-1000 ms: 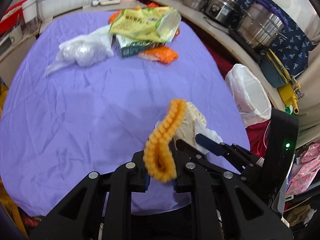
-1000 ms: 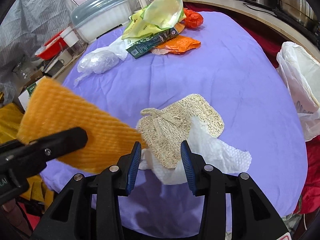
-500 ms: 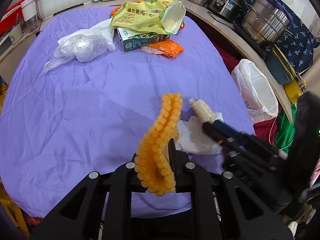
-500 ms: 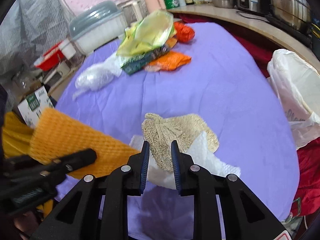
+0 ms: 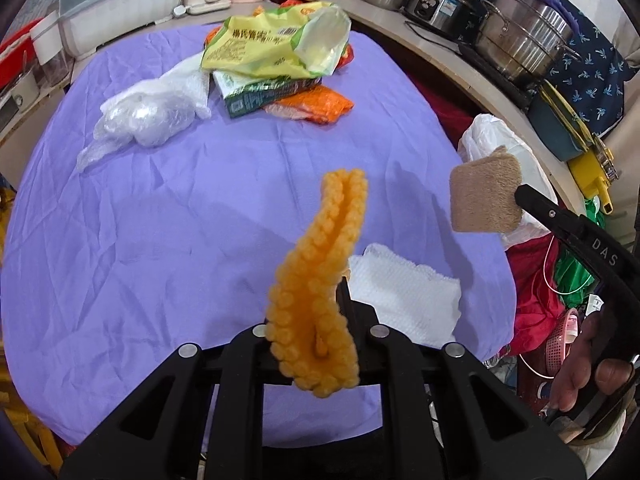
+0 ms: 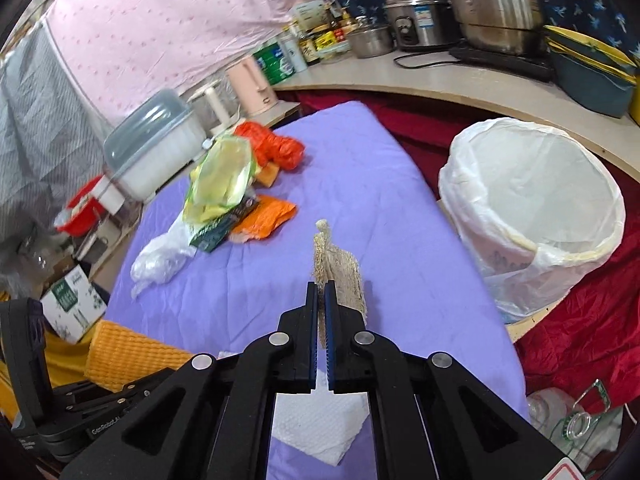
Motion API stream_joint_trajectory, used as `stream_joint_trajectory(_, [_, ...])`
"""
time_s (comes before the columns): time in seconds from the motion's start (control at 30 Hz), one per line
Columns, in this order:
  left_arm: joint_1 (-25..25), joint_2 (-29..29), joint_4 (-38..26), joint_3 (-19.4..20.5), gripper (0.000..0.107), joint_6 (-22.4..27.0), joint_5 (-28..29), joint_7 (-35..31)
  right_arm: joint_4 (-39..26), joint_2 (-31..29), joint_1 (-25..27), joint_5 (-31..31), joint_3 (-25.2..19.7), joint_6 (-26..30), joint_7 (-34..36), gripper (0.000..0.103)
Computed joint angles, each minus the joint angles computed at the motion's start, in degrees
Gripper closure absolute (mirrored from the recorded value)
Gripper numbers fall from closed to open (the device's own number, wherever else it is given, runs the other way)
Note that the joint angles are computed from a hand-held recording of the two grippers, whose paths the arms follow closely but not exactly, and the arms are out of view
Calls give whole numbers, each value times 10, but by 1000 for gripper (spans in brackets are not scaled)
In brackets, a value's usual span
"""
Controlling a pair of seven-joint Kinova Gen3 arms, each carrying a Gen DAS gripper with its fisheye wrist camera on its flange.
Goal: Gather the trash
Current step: 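Lift the orange sponge with the left tool while the right tool lifts the loofah pad, then carry both items over the bin and open both tools to drop them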
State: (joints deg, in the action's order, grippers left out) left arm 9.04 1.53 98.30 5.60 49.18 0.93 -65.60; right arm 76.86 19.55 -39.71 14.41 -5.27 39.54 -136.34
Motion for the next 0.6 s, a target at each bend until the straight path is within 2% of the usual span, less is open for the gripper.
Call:
stream_joint_trajectory(0.37, [13,25,-89,6,94,-20,-28,3,18,-35,5,79,37,-31,-81,100])
stream_joint_trajectory(0.6, [39,85,-187,13,94,-19,-35,-21,41,-49,35,150,61,-30,-167,100])
